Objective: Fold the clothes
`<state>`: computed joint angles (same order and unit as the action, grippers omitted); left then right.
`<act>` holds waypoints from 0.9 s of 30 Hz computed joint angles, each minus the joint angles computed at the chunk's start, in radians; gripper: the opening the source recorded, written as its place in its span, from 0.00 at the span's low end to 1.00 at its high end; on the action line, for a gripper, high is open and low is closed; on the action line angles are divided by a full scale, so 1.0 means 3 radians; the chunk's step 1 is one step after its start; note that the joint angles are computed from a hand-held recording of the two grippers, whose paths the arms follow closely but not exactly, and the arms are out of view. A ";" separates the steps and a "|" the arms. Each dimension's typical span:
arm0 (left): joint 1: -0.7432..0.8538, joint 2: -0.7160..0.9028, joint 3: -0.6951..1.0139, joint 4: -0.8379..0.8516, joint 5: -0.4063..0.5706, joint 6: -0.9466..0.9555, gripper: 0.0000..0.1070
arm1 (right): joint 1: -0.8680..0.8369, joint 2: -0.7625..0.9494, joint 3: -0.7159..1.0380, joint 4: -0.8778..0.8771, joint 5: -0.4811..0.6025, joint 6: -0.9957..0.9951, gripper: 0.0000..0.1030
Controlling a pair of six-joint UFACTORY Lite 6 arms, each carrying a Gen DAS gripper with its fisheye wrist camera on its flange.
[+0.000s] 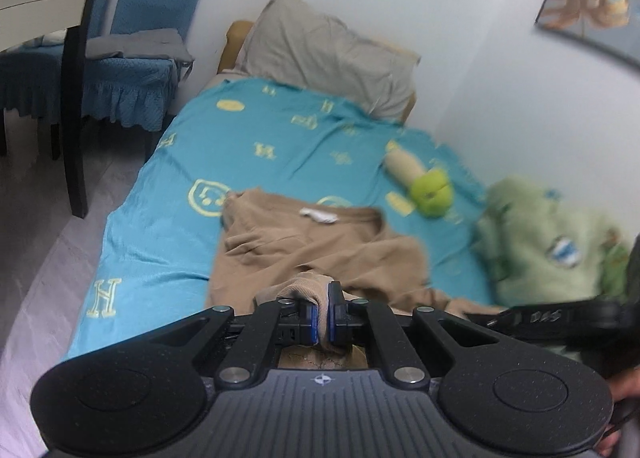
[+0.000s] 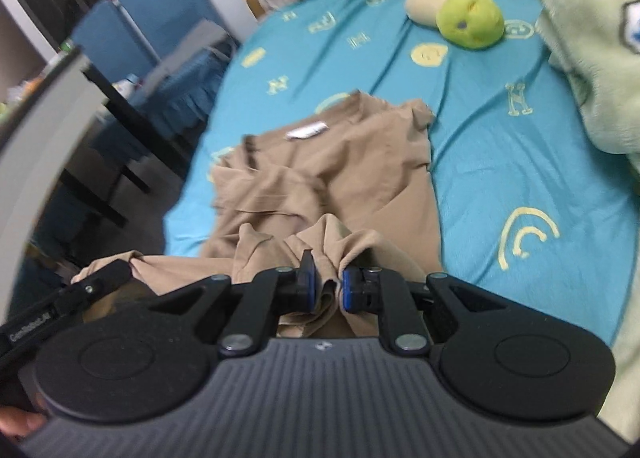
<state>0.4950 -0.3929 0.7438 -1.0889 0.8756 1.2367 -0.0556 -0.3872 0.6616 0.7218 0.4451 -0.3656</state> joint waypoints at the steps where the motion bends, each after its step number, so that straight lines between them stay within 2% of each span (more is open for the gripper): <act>1: -0.0096 0.0113 -0.0050 -0.0074 -0.0175 0.0125 0.05 | 0.0040 0.0157 -0.0001 0.0117 -0.0142 -0.0139 0.16; 2: -0.0187 0.0238 -0.0089 -0.0166 -0.0344 0.0263 0.05 | 0.0092 0.0240 -0.0028 0.0150 -0.0256 -0.0171 0.16; 6: -0.0360 0.0791 -0.0082 -0.0422 -0.0660 0.0619 0.06 | 0.0245 0.0603 0.0040 0.0024 -0.0551 -0.0024 0.17; 9: -0.0377 0.1122 -0.0058 -0.0650 -0.0691 0.0870 0.07 | 0.0276 0.0853 0.0126 -0.0050 -0.0668 0.0107 0.18; 13: -0.0555 0.0950 -0.0233 -0.0733 -0.0963 0.1125 0.09 | 0.0351 0.0927 0.0149 -0.0333 -0.0767 0.0426 0.18; 15: -0.0588 0.0777 -0.0308 -0.0655 -0.0997 0.1074 0.16 | 0.0389 0.0836 0.0122 -0.0645 -0.0779 0.0732 0.19; 18: -0.0544 0.0472 -0.0395 -0.0410 -0.0903 0.0837 0.34 | 0.0456 0.0635 0.0054 -0.1170 -0.0800 0.1231 0.32; 19: -0.0520 0.0318 -0.0437 -0.0296 -0.0860 0.0701 0.44 | 0.0485 0.0513 0.0004 -0.1368 -0.0813 0.1431 0.49; 20: -0.0498 0.0153 -0.0493 -0.0214 -0.0835 0.0595 0.56 | 0.0499 0.0373 -0.0058 -0.1457 -0.0827 0.1518 0.77; 21: -0.0469 -0.0053 -0.0577 -0.0133 -0.0819 0.0487 0.62 | 0.0506 0.0202 -0.0137 -0.1407 -0.0841 0.1491 0.88; 22: -0.0436 -0.0261 -0.0653 -0.0043 -0.0795 0.0368 0.75 | 0.0495 0.0024 -0.0217 -0.1217 -0.0839 0.1330 0.97; 23: -0.0400 -0.0469 -0.0720 0.0054 -0.0762 0.0242 0.81 | 0.0457 -0.0140 -0.0279 -0.0923 -0.0787 0.1041 0.96; 24: -0.0359 -0.0677 -0.0780 0.0156 -0.0720 0.0112 0.82 | 0.0425 -0.0299 -0.0326 -0.0764 -0.0709 0.0893 0.96; 27: -0.0072 -0.1126 -0.0865 0.0327 -0.0297 -0.0064 0.89 | 0.0412 -0.0774 -0.0464 -0.1027 -0.0492 0.1185 0.96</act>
<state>0.4734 -0.7308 0.4845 -0.9907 0.7866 1.2174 0.0680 -0.6194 0.5224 0.4138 0.2975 -0.0101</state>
